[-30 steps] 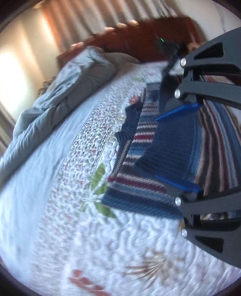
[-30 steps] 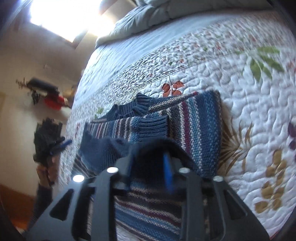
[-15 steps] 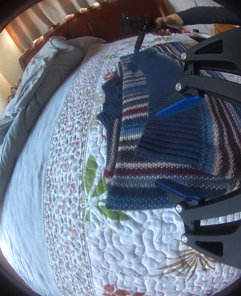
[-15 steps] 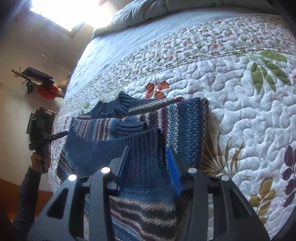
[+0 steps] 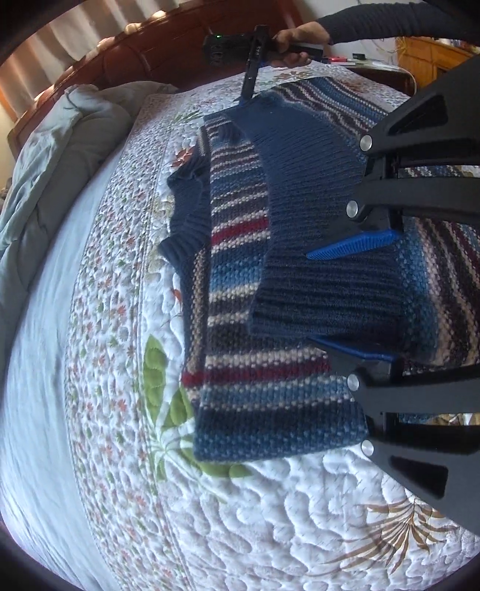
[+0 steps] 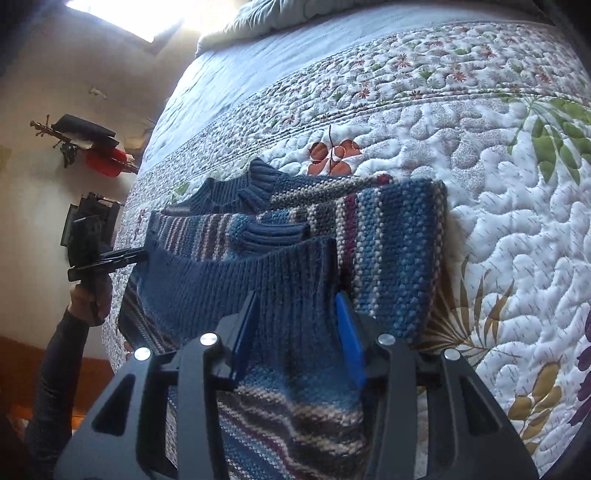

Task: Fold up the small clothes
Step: 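Open both tools and regrasp the folded sweater edge with both, then fold the held edge over the sweater with both tools, then open them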

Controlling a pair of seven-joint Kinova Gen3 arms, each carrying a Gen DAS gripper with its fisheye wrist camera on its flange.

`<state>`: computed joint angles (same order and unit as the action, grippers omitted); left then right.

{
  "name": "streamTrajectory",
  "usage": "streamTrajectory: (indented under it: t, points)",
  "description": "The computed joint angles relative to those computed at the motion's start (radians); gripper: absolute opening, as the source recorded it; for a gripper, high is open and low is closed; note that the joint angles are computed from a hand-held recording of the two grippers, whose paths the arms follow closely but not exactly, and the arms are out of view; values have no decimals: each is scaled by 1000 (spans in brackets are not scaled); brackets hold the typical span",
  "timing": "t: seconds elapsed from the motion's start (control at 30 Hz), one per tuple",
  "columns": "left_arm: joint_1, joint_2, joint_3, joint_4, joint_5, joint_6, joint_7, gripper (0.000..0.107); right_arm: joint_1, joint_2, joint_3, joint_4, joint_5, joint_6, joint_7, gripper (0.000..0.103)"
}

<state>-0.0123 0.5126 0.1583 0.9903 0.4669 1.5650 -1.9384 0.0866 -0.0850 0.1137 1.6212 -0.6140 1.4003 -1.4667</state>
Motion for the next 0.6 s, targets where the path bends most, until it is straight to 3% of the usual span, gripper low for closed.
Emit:
streamTrajectory:
  t: [0.13, 0.2, 0.23, 0.27, 0.3, 0.37, 0.6]
  points:
    - [-15, -1, 2, 19, 31, -17, 15, 41, -13, -6, -16, 0, 25, -17, -8, 37]
    - [-26, -9, 5, 41, 51, -27, 15, 41, -22, -14, -23, 7, 42, -34, -15, 27]
    - [-26, -19, 2, 56, 50, -44, 11, 37, -27, -18, -29, 6, 59, -45, -26, 24]
    - [-22, -35, -3, 75, 43, -67, 4, 23, -30, -24, -30, 11, 69, -56, -32, 17]
    - [-21, -44, -5, 87, 40, -80, 1, 19, -32, -33, -29, 19, 77, -67, -40, 13]
    - [-22, -66, -10, 114, 38, -105, 0, 11, -38, -45, -25, 28, 84, -80, -41, 11]
    - [-34, -134, -18, 160, 55, -158, -23, 9, -67, -102, -26, 27, 126, -114, -80, 9]
